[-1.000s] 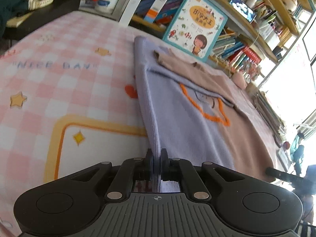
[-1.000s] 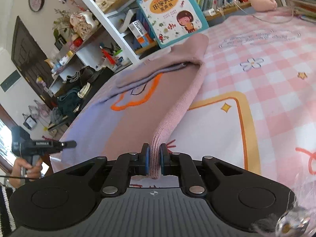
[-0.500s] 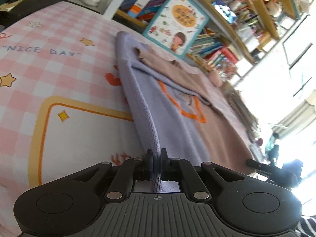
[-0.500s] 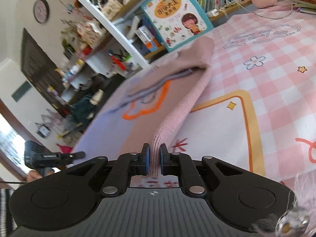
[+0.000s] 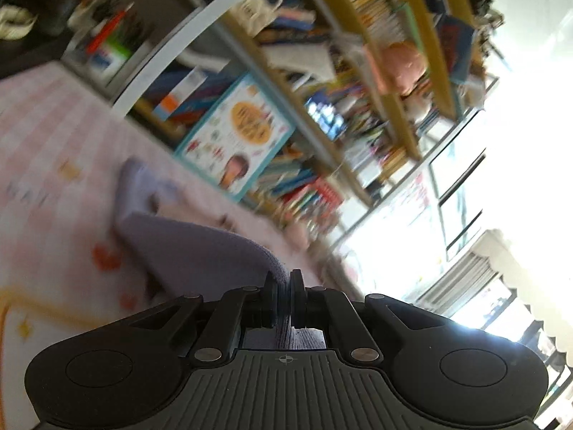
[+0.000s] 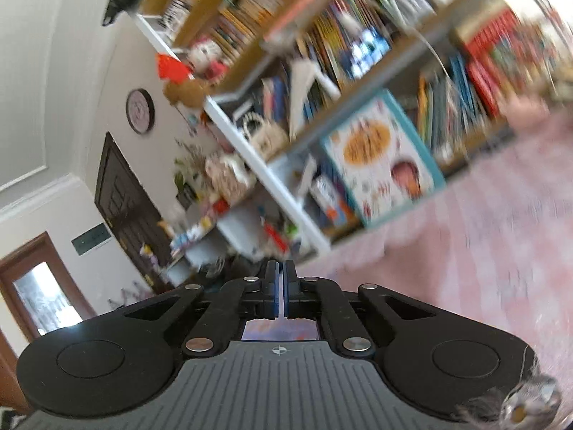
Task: Fold clothes
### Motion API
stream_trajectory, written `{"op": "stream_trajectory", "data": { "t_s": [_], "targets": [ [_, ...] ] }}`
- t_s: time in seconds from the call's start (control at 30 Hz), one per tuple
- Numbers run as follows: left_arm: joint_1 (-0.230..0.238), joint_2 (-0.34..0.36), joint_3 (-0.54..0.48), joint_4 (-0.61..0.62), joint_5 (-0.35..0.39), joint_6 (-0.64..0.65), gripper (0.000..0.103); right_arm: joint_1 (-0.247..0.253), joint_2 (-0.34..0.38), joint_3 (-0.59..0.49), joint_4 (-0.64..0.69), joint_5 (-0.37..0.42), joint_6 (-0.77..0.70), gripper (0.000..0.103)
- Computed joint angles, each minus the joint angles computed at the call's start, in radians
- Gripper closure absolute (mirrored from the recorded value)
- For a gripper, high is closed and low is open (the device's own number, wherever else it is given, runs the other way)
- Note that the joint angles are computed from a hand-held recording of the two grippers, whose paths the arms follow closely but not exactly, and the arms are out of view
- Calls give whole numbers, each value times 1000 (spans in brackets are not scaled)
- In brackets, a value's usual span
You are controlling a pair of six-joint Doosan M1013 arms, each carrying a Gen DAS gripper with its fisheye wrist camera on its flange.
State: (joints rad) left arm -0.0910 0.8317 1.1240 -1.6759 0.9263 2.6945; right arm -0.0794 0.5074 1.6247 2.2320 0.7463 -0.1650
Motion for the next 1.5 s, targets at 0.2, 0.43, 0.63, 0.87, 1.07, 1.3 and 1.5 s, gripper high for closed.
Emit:
{"op": "stream_trajectory", "data": {
  "t_s": [0.2,0.43,0.63,0.87,1.07,1.3,1.5],
  "targets": [
    [-7,13,-29,127,-2,-68,98,14,-11,-73,-411,-247,315,99],
    [10,-11,40,174,-23,-118,98,27,-44,-10,-957,-303,877,67],
    [20,-34,75,228,-52,-157,98,35,-74,58,-1022,-207,943,68],
    [24,-32,81,241,-47,-166,98,30,-49,47,-993,-138,1000,68],
    [29,-29,86,255,-40,-187,98,37,-24,15,-1049,-108,1040,95],
    [39,-14,87,-20,57,-20,98,3,-85,73,-547,-85,544,97],
    [23,66,-61,-160,71,-125,98,-4,-4,-8,-156,-53,272,97]
  ]
}}
